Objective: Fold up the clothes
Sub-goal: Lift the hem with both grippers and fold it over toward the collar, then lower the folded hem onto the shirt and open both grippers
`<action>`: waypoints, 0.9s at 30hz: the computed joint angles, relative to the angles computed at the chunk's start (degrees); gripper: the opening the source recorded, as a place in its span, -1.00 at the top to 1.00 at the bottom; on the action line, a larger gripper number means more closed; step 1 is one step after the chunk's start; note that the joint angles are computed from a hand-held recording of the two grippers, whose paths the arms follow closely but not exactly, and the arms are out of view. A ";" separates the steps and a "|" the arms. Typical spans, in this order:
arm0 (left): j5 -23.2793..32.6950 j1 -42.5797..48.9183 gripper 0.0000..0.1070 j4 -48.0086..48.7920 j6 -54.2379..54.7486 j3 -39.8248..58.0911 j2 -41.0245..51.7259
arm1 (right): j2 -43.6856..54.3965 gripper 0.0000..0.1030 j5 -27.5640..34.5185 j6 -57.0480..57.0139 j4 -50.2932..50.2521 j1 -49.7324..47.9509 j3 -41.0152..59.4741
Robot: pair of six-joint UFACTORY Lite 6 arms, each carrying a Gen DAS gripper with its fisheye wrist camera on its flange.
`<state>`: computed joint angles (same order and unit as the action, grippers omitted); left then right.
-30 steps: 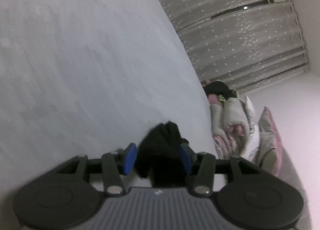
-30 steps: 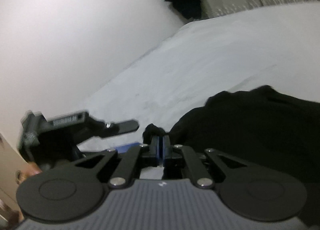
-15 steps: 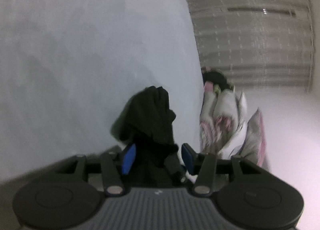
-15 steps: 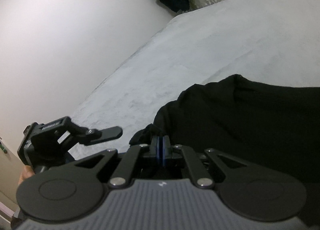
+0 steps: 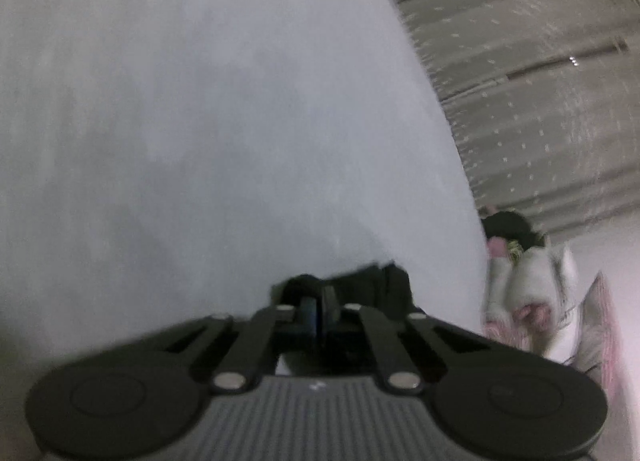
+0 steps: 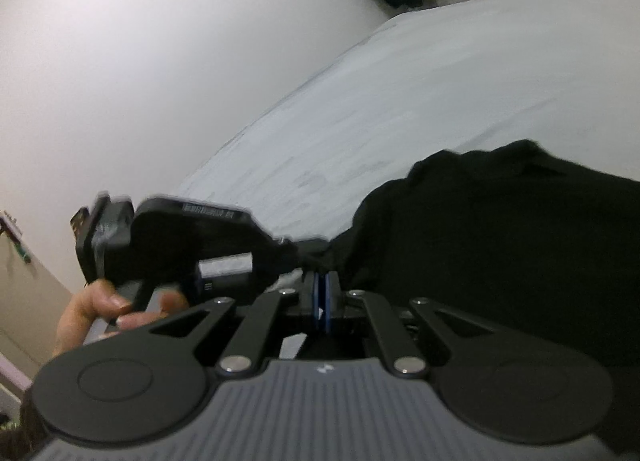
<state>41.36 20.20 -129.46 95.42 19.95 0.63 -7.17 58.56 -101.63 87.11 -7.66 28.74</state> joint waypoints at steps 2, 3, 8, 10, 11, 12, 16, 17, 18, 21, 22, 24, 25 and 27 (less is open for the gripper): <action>-1.89 1.64 0.97 -0.74 7.92 -0.49 -4.84 | 0.90 0.96 -1.31 -1.04 1.59 2.42 -0.04; -2.87 2.43 0.97 -1.20 12.15 -0.51 -7.06 | 1.35 0.95 -1.90 -1.55 2.37 3.57 -0.05; -7.02 6.40 0.96 -1.19 27.40 6.36 -1.86 | 3.02 0.68 -1.38 -2.78 4.32 4.79 -0.07; -4.25 10.64 0.95 7.76 21.86 10.85 5.84 | 3.27 0.68 -1.39 -3.15 4.49 4.53 -0.15; -2.55 12.43 0.95 10.45 20.05 12.62 9.51 | 3.39 0.68 -1.48 -3.34 4.58 4.42 -0.19; 1.03 14.44 0.90 10.75 19.76 12.74 12.16 | 3.31 0.67 -2.22 -3.41 4.78 4.54 -0.22; 8.93 18.98 0.76 13.03 16.90 15.19 18.56 | 0.56 0.28 -7.88 -3.99 7.41 5.84 -1.37; 9.96 19.34 0.72 12.76 17.90 15.43 19.16 | -1.28 0.18 -9.45 -4.08 8.76 6.00 -2.24; 10.85 19.65 0.71 12.42 18.84 15.62 19.70 | -3.09 0.18 -11.05 -4.06 10.02 6.22 -2.97; 11.29 19.80 0.73 10.68 20.62 14.20 19.24 | -7.44 0.18 -15.91 -1.95 11.47 7.62 -2.47; 11.11 19.85 0.73 10.38 21.40 13.81 18.74 | -7.15 0.18 -19.09 -1.97 12.16 9.08 -0.55; 10.85 17.99 0.73 6.94 24.63 12.15 18.07 | -5.95 0.12 -25.45 -2.82 13.58 11.69 3.53; 10.78 16.68 0.73 4.75 26.38 11.20 17.75 | -3.82 0.05 -28.78 -5.91 15.53 12.13 6.06; 11.14 16.78 0.73 3.99 27.95 10.68 17.86 | 2.23 -0.22 -31.88 -14.85 24.04 13.22 9.64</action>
<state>52.51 36.98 -125.47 123.37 30.63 18.49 -4.94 26.69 -116.48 111.15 5.56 38.38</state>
